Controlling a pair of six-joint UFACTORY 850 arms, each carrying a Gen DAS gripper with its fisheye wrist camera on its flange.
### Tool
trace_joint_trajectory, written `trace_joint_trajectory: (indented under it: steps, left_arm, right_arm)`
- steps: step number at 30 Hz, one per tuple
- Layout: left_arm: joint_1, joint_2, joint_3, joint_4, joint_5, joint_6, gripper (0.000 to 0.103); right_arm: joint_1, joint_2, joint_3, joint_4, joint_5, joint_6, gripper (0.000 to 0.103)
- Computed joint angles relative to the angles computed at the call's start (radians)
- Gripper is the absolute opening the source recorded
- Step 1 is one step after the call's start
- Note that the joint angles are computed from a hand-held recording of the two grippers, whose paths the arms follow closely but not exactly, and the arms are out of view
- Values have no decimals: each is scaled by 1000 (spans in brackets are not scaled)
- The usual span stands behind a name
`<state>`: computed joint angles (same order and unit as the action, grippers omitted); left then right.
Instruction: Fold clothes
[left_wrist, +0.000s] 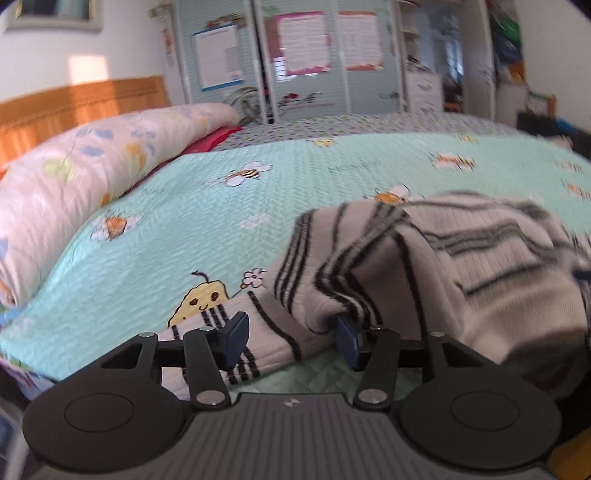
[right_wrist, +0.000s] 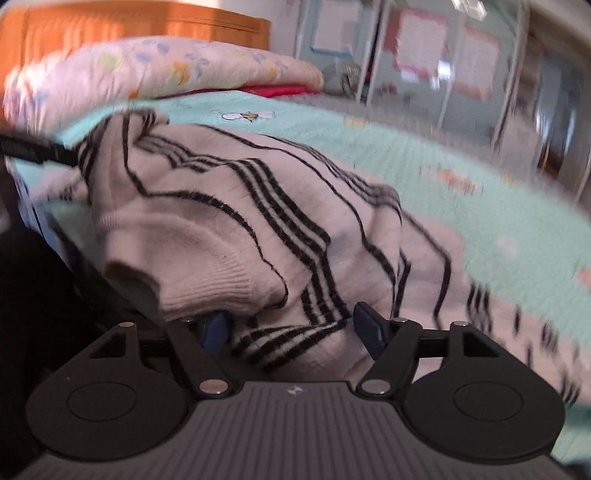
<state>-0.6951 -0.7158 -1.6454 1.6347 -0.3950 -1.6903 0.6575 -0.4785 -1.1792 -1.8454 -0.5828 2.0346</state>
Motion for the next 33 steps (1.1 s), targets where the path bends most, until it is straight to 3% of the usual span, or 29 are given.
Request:
trace_joint_trajectory:
  steps: [1, 2, 6, 9, 11, 12, 13, 14, 18, 19, 22, 24, 26, 27, 28, 30, 33]
  left_arm:
    - [-5, -6, -6, 3, -6, 19, 54]
    - [-11, -12, -13, 10, -8, 33, 54]
    - [-27, -40, -53, 65, 3, 12, 55]
    - [-36, -62, -84, 97, 8, -10, 55]
    - [-40, -69, -95, 100, 14, -5, 54]
    - [-41, -70, -93, 103, 12, 2, 55]
    - [-43, -65, -82, 106, 3, 17, 55]
    - [-45, -60, -72, 110, -6, 31, 55]
    - [-34, -54, -58, -39, -13, 170, 55]
    - [-31, -57, -63, -82, -15, 205, 55]
    - [-34, -69, -82, -127, -15, 237, 55]
    - [-39, -76, -93, -128, -8, 240, 56]
    - [-46, -83, -102, -121, -7, 235, 57]
    - [-50, -85, -104, -123, -9, 234, 57]
    - [-53, -87, -105, -125, -12, 233, 57]
    - [-57, -85, -103, -124, -12, 233, 57]
    - [-56, -83, -103, -116, -3, 224, 57]
  right_arm:
    - [7, -14, -15, 26, -41, -72, 18]
    - [9, -24, -28, 43, -85, -101, 0]
    - [-36, 45, -16, -33, -245, 108, 0]
    - [-87, 113, -4, -107, -290, 259, 1]
    - [-125, 155, -9, -145, -299, 341, 20]
    - [-141, 164, -11, -140, -253, 336, 49]
    - [-145, 172, 6, -126, -198, 312, 66]
    - [-145, 177, 29, -112, -150, 289, 68]
    - [-142, 182, 97, -7, 29, 197, 68]
    - [-139, 176, 112, 22, 63, 232, 68]
    - [-174, 176, 135, -9, 277, 509, 68]
    - [-177, 154, 120, -48, 344, 575, 67]
    - [-166, 124, 94, 33, 347, 474, 57]
    - [-164, 104, 72, 117, 331, 378, 39]
    - [-162, 85, 53, 161, 312, 324, 16]
    - [-169, 87, 24, 154, 253, 341, 12]
    - [-173, 122, 18, -43, 66, 562, 10]
